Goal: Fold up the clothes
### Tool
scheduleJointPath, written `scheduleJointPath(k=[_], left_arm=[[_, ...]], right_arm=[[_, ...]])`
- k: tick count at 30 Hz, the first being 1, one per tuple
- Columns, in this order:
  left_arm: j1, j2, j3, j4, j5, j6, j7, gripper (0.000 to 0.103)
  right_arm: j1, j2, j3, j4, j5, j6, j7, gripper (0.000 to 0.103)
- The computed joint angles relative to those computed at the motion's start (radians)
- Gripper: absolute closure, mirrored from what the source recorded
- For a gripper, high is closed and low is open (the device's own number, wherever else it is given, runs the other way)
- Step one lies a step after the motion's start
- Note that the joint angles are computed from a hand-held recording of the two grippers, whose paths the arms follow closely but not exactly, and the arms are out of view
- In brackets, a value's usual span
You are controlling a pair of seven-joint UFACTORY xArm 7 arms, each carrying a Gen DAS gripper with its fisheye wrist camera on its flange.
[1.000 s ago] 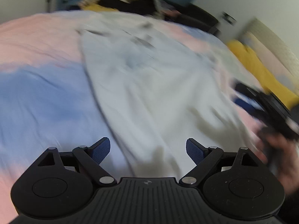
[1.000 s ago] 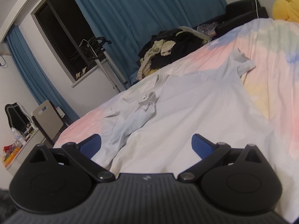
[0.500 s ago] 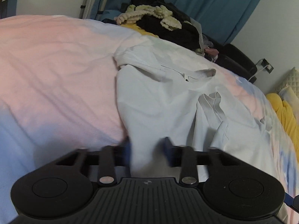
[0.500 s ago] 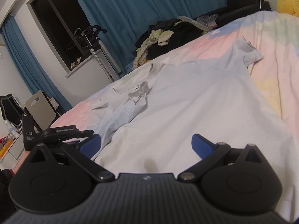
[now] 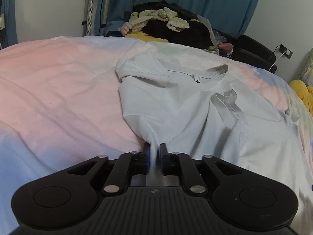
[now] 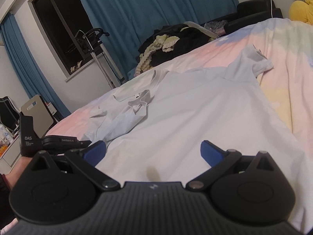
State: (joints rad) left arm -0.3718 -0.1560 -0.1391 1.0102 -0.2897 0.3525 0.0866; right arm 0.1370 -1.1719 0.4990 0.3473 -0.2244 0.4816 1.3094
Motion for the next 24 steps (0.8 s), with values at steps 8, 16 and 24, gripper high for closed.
scheduleJointPath(k=[8, 16, 24], left_arm=[[-0.043, -0.217, -0.001, -0.109, 0.015, 0.033, 0.010, 0.035], [-0.128, -0.447, -0.047, -0.262, 0.074, -0.041, -0.049, 0.014], [-0.165, -0.526, -0.090, -0.390, 0.121, -0.146, -0.182, 0.008]], right_arm=[[0.000, -0.045, 0.014, 0.020, -0.020, 0.049, -0.014, 0.000], [0.022, -0.113, 0.038, 0.039, -0.026, 0.117, -0.034, 0.000], [0.048, -0.164, 0.086, 0.068, -0.027, 0.204, -0.046, 0.000]])
